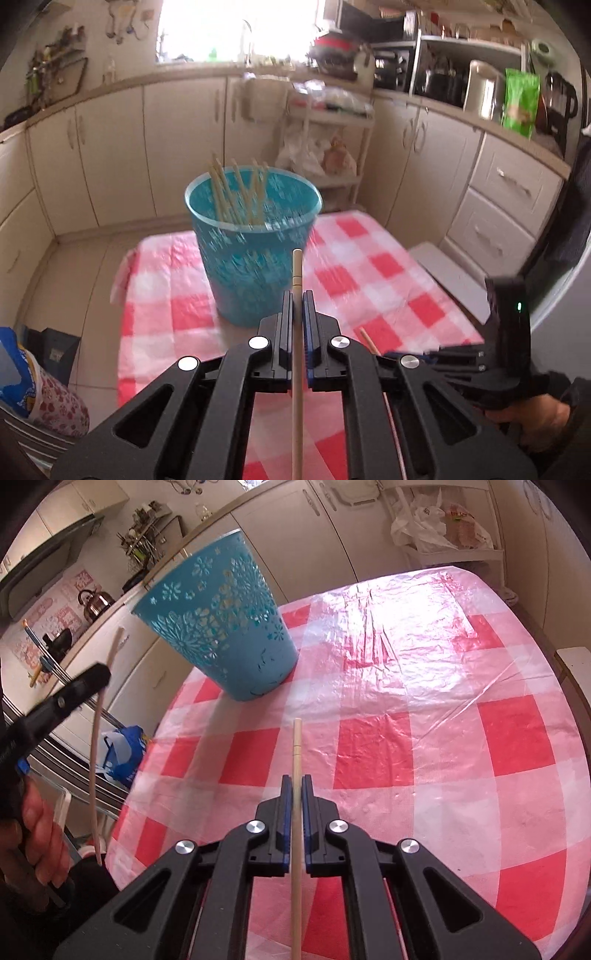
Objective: Organize utensils
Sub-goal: 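Lift the left tool's chopstick over the teal cup and open it while the right tool holds its chopstick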
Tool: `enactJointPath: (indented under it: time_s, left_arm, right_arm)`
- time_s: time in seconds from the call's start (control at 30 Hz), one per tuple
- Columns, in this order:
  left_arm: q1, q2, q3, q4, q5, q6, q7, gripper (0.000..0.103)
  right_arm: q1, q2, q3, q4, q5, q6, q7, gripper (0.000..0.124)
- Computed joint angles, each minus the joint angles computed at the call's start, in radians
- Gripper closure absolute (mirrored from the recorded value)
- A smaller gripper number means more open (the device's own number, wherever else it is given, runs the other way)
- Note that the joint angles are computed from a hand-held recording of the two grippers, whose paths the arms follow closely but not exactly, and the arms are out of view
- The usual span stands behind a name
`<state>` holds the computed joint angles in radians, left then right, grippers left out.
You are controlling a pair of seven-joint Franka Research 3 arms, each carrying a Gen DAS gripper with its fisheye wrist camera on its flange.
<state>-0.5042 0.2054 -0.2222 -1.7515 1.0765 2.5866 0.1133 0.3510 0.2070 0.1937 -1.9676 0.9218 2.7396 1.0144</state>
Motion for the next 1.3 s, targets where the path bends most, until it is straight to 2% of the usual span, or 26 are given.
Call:
enactJointPath:
  time_s: [0.07,0.23,0.33,0.5,0.77,1.03,1.3]
  left_arm:
    - [0.000,-0.035,0.030,-0.007,0.132,0.018,-0.134,0.098]
    - [0.035,-0.025,0.047,0.070,0.362,0.018,-0.360,0.098]
    - [0.046,0.004,0.052,0.134,0.467,0.000,-0.447,0.098]
    - [0.053,0.073,0.074,0.241,0.562,-0.012,-0.546,0.098]
    - [0.013,0.197,0.135,0.386,0.596,-0.065,-0.591,0.098]
    - [-0.013,0.243,0.179,0.379,0.573,-0.110,-0.613,0.098]
    - [-0.019,0.269,0.185,0.359,0.547,-0.108,-0.584,0.098]
  right_arm:
    - [-0.009,-0.007,0.015,-0.002,0.063,0.014,-0.051,0.118]
    - [-0.009,-0.018,0.018,-0.001,0.158,0.020,-0.124,0.118]
    - [-0.005,-0.017,0.013,0.007,0.184,0.023,-0.138,0.118]
    - [-0.001,-0.019,0.012,0.011,0.229,0.033,-0.173,0.118]
    - [0.000,-0.021,0.011,0.014,0.268,0.044,-0.201,0.118]
    - [0.003,-0.030,0.006,0.014,0.316,0.042,-0.235,0.118]
    - [0.005,-0.037,0.002,0.013,0.344,0.048,-0.259,0.118]
